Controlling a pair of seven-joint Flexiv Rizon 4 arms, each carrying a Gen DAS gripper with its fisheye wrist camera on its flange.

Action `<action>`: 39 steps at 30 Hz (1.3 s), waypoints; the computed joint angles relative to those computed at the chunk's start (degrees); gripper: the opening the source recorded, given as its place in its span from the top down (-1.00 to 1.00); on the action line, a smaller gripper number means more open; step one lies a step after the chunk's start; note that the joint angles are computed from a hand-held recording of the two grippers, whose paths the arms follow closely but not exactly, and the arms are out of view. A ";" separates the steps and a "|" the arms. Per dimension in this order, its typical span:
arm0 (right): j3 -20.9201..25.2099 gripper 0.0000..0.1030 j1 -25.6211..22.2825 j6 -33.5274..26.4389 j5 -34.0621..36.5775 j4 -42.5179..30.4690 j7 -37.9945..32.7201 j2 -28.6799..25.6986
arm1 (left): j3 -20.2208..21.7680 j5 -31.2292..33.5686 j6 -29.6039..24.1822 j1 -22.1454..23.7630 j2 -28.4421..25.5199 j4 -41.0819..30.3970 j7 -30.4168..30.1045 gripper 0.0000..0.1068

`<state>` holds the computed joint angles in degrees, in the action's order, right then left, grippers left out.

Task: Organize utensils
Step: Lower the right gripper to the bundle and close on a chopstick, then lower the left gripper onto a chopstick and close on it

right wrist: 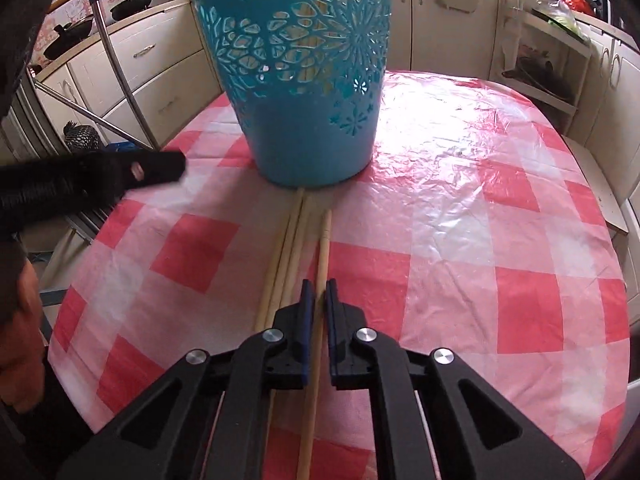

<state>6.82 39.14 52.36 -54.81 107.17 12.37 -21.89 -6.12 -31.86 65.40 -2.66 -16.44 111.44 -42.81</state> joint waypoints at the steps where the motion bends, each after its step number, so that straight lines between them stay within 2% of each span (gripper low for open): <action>1: 0.00 0.87 -0.06 0.27 -0.31 0.60 0.36 0.40 | -0.05 0.42 0.25 -0.30 0.17 0.66 0.26 -0.57; 6: 0.05 0.88 -1.17 1.81 -2.50 4.38 4.18 2.84 | -0.55 1.41 1.71 -1.60 0.62 2.95 1.34 -0.57; 13: 0.34 0.88 -4.22 6.97 -6.86 8.53 11.26 5.13 | 0.43 6.78 1.86 -3.19 -0.30 2.96 -1.08 -0.57; 15: 0.79 0.88 -4.43 6.50 -6.25 8.11 10.32 4.97 | 0.94 8.64 1.53 -3.57 -0.64 2.71 -2.40 -0.57; 27: 0.28 0.88 -4.68 7.77 -6.45 7.25 10.13 3.99 | -0.31 7.81 1.00 -2.22 -0.98 2.45 -1.51 -0.56; 33: 0.19 0.88 -4.22 6.54 -5.92 6.35 9.15 3.43 | -1.33 4.99 -0.71 -1.75 -0.39 2.79 2.16 -0.38; 35: 0.12 0.88 -4.22 6.67 -5.96 6.30 9.38 3.39 | 0.24 7.29 -1.52 -2.42 -0.93 1.68 0.52 -0.28; 39: 0.15 0.88 -4.07 6.04 -5.61 6.06 9.16 3.29 | 0.25 8.00 -0.11 -2.24 -0.99 2.05 1.19 -0.28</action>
